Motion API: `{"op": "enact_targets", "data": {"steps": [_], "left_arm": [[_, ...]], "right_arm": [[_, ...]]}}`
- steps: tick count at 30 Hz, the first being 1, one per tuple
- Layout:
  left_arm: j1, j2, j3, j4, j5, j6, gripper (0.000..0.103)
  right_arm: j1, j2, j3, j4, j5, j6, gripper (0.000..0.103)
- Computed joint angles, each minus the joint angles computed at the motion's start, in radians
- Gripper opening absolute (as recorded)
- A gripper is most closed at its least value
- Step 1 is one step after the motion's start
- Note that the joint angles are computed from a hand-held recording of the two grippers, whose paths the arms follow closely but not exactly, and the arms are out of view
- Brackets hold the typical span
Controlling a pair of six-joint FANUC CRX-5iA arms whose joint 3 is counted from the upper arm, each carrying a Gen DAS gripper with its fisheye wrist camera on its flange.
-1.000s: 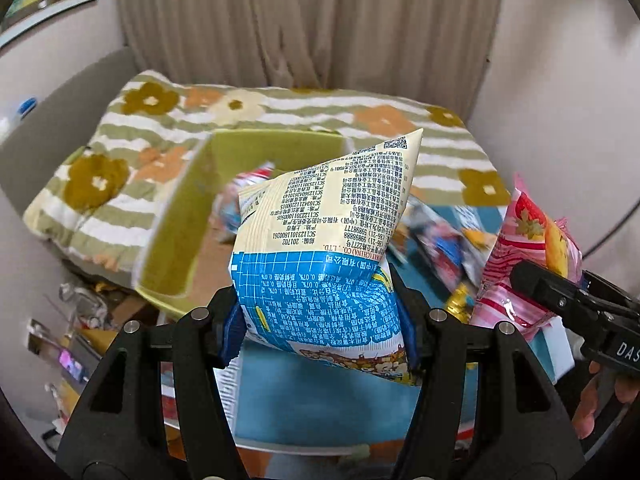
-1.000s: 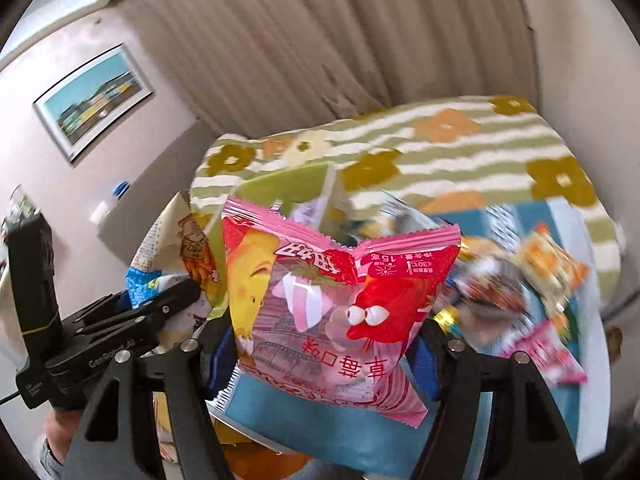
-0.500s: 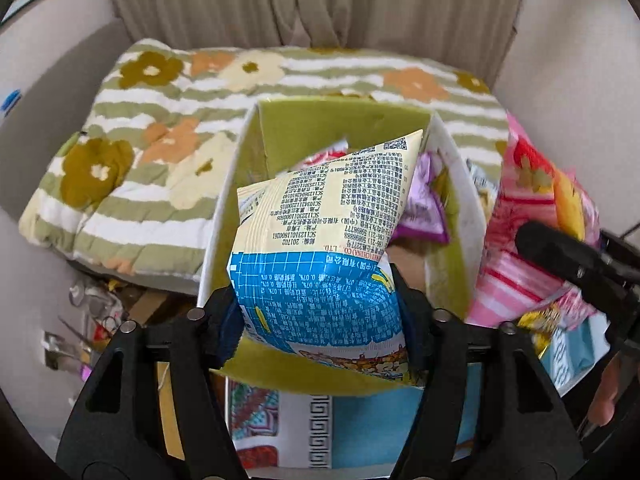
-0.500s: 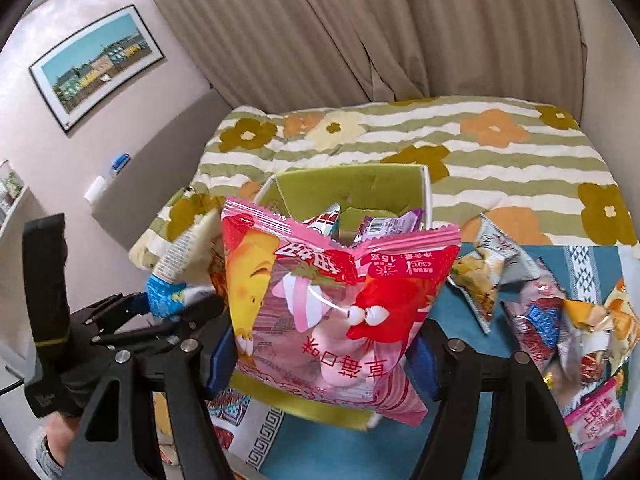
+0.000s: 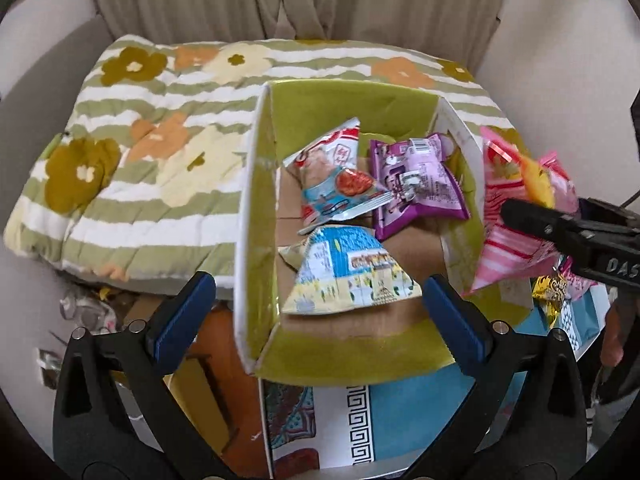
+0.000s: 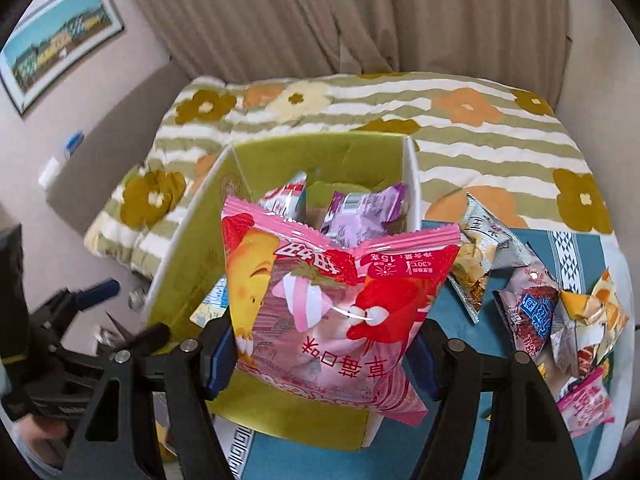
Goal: Organize snacks
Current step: 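Carry both bags into the yellow box and open both tools to release, then move both tools back over the remaining snack bags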
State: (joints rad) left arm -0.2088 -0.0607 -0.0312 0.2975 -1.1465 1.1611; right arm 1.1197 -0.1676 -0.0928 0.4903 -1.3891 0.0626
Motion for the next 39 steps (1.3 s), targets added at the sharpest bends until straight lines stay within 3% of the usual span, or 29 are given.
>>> {"op": "enact_targets", "data": {"steps": [11, 13, 14, 15, 28, 34, 39], "left_arm": [[0.054, -0.017, -0.034, 0.029, 0.017, -0.020, 0.103], [0.059, -0.018, -0.038, 0.036, 0.019, -0.025, 0.103], [0.061, -0.018, -0.040, 0.038, 0.018, -0.028, 0.103], [0.063, -0.017, -0.040, 0.037, 0.014, -0.029, 0.103], [0.069, -0.041, -0.068, 0.058, 0.012, -0.002, 0.102], [0.045, -0.124, -0.068, 0.011, 0.045, 0.061, 0.103], [0.004, -0.220, -0.093, -0.032, 0.072, 0.133, 0.103]], "right_arm": [[-0.078, 0.113, 0.083, -0.145, 0.029, 0.172, 0.069], [-0.080, 0.123, 0.087, -0.148, 0.029, 0.176, 0.080], [-0.080, 0.126, 0.087, -0.149, 0.028, 0.178, 0.096], [-0.078, 0.125, 0.083, -0.143, 0.027, 0.175, 0.103], [-0.004, 0.088, 0.043, -0.077, -0.006, 0.083, 0.103], [0.065, 0.047, 0.022, 0.038, -0.032, 0.019, 0.103], [0.158, 0.007, 0.013, 0.150, -0.120, -0.039, 0.103]]}}
